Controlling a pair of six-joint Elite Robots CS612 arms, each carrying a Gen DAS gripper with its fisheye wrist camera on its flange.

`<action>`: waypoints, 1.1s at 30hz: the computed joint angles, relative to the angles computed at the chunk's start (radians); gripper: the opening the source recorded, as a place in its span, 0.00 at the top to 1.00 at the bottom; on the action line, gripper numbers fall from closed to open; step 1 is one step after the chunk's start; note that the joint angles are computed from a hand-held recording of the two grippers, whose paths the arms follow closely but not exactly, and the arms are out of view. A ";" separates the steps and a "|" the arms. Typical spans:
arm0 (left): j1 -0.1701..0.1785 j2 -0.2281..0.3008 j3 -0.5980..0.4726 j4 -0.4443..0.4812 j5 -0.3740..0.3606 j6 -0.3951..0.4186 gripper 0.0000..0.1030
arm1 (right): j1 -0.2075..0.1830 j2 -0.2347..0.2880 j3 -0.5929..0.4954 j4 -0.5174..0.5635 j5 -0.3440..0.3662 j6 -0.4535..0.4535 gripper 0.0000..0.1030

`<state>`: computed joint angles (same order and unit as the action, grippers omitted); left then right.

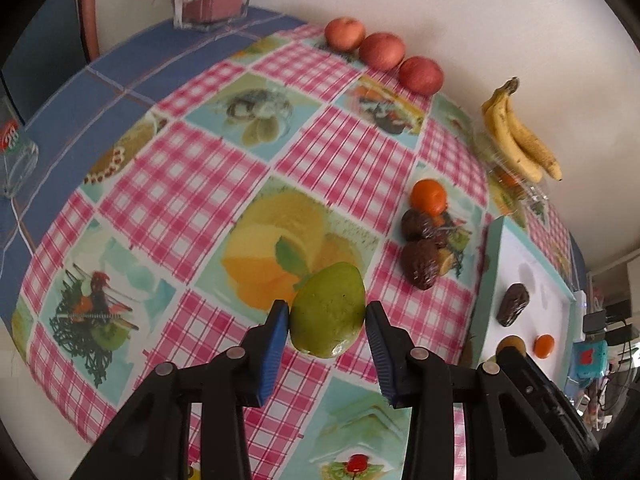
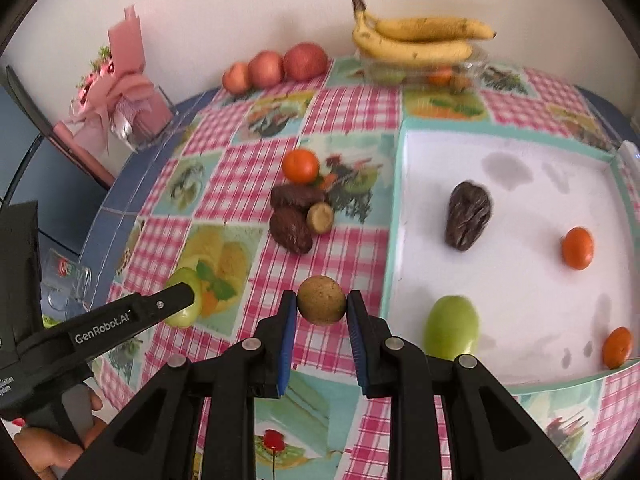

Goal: Organize fruits
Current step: 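Carry the pear and brown fruit over the white tray with both tools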

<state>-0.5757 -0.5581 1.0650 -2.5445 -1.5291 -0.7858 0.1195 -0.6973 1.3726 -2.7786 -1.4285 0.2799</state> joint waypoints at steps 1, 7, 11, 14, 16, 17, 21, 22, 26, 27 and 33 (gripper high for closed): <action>-0.002 -0.001 0.001 -0.008 0.005 0.005 0.59 | -0.002 -0.004 0.005 -0.012 -0.008 0.006 0.74; -0.015 0.004 -0.013 -0.025 0.008 0.043 0.59 | -0.020 -0.034 0.042 -0.022 -0.107 0.066 0.74; -0.026 0.012 -0.029 -0.018 -0.009 0.079 0.59 | -0.044 -0.057 0.077 -0.015 -0.180 0.138 0.74; -0.041 0.021 -0.049 -0.004 -0.007 0.120 0.59 | -0.069 -0.076 0.107 -0.006 -0.212 0.202 0.74; -0.050 0.026 -0.058 -0.016 -0.026 0.152 0.59 | -0.085 -0.087 0.131 -0.012 -0.220 0.244 0.74; -0.053 0.028 -0.061 -0.022 -0.034 0.166 0.59 | -0.094 -0.093 0.145 -0.017 -0.223 0.266 0.74; -0.073 0.040 -0.085 -0.047 -0.066 0.243 0.59 | -0.120 -0.112 0.189 -0.053 -0.237 0.320 0.74; -0.078 0.045 -0.095 -0.049 -0.073 0.261 0.59 | -0.124 -0.116 0.198 -0.063 -0.240 0.329 0.74; -0.093 0.079 -0.155 -0.039 -0.129 0.316 0.59 | -0.136 -0.123 0.214 -0.089 -0.254 0.347 0.74; -0.095 0.088 -0.171 -0.033 -0.141 0.323 0.59 | -0.138 -0.122 0.214 -0.090 -0.257 0.347 0.74; -0.112 0.148 -0.283 0.023 -0.163 0.392 0.59 | -0.152 -0.113 0.208 -0.076 -0.245 0.356 0.74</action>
